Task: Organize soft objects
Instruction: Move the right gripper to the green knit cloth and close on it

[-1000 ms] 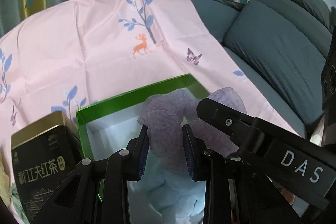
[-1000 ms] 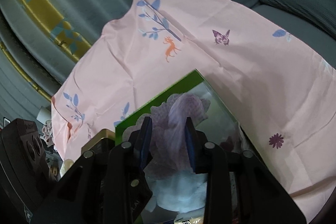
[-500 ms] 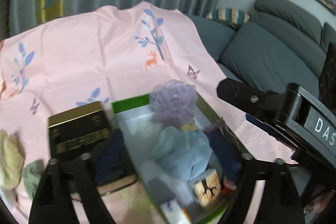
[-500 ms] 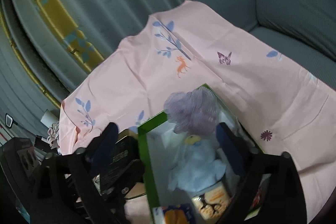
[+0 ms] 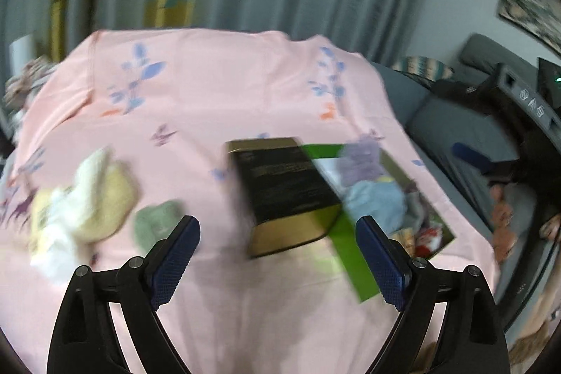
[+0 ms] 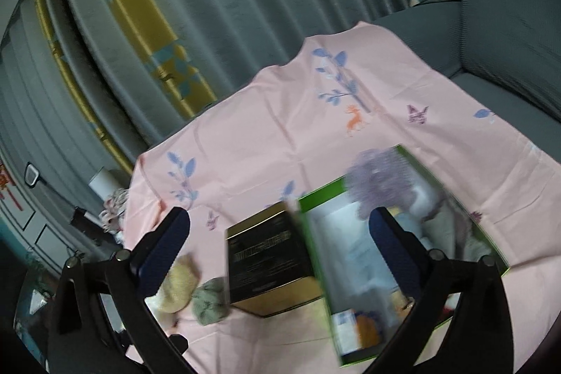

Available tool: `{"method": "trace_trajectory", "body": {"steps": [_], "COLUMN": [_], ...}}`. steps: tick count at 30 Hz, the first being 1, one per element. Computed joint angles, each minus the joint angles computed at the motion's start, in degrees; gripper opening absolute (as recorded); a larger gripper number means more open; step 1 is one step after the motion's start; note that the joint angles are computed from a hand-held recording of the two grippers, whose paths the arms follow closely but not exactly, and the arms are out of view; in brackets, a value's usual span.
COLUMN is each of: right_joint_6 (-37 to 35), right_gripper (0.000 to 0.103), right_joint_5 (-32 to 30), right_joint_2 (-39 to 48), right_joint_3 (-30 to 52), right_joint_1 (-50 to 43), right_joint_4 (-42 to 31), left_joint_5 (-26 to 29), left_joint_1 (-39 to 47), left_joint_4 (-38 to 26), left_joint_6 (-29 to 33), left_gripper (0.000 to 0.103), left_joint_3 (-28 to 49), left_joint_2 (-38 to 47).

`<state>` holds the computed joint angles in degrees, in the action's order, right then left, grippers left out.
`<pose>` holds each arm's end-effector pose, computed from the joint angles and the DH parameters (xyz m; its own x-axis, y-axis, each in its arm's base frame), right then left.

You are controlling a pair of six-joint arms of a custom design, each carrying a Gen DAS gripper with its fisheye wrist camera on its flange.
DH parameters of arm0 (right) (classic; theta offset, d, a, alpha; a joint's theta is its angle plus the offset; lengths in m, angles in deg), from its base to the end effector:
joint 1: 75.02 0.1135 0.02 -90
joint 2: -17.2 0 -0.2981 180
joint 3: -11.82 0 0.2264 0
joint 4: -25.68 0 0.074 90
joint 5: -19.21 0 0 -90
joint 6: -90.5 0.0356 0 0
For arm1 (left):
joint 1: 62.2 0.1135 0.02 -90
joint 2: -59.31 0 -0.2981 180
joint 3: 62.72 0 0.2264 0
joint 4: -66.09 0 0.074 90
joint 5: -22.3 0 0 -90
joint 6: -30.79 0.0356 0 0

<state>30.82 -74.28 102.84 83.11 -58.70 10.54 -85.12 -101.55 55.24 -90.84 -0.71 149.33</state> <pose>0.2988 0.0898 0.3007 -0.5751 0.3567 -0.7363 -0.0475 0.8839 0.4653 0.2419 -0.1845 0.2375 -0.6358 -0.1257 -0.7615 0.1072 0.9627 -0.2484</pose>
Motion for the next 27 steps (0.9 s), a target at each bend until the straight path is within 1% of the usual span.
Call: {"method": "trace_trajectory", "body": {"steps": [4,7,8,10,11,13,16,18,20,21,22,23,24,25,27], "right_joint_6": [1.6,0.5,0.0,-0.8,-1.2,-2.3,-3.6,-4.0,-4.2,-4.1,-3.7,-3.1,-3.1,-3.4,-2.3], "right_gripper": [0.102,0.102,0.102,0.102,0.102,0.102,0.102,0.101,0.101,0.101,0.100,0.098,0.097,0.097,0.097], "right_joint_5": [0.5,-0.8,-0.8,0.4,1.5,4.4,9.5,11.2,12.5,13.6,15.2,15.9,15.6,14.4,13.1], "right_joint_2": [0.4,2.5,3.7,6.2,7.7,11.1,16.7,20.1,23.7,25.9,28.7,30.2,31.9,32.4,33.3], "right_joint_3": [1.5,4.0,5.1,7.3,8.6,11.6,16.0,18.6,22.0,24.9,29.5,32.3,35.5,36.9,38.1], "right_joint_1": [5.2,9.7,11.4,15.0,16.8,20.4,25.6,27.5,29.0,29.7,30.5,31.1,31.4,31.6,31.7], "right_joint_4": [-1.3,-3.3,-4.1,-5.9,-6.8,-9.4,-12.5,-14.5,-17.4,-20.2,-25.6,-29.3,-32.7,-33.9,-33.9], "left_joint_5": [-0.5,-0.9,-0.4,2.4,3.9,5.2,7.6,9.9,10.7,10.7,10.8,11.2,11.9,13.1,17.6], "left_joint_1": [5.1,9.4,11.3,15.7,17.8,20.3,23.6,25.6,27.1,27.8,28.3,29.3,30.5,31.8,35.2], "left_joint_4": [1.7,3.0,3.4,5.1,6.9,11.5,15.6,17.7,18.3,18.4,18.4,18.5,18.8,19.2,20.8], "left_joint_6": [-2.0,-2.3,-2.0,-0.6,0.2,0.5,1.2,1.8,2.4,3.1,3.8,4.7,5.1,4.7,4.8], "left_gripper": [0.091,0.091,0.091,0.091,0.091,0.091,0.091,0.091,0.091,0.091,0.091,0.091,0.091,0.091,0.091], "left_joint_3": [-10.4,-16.6,-18.3,-21.5,-23.4,-26.9,-29.3,-30.3,-30.9,-31.0,-31.2,-31.3,-31.5,-31.9,-32.6], "left_joint_2": [-6.3,-8.6,-8.8,-8.5,-8.2,-7.4,-4.9,-3.8,-3.6,-3.6,-3.8,-4.0,-4.3,-4.7,-4.7]}}
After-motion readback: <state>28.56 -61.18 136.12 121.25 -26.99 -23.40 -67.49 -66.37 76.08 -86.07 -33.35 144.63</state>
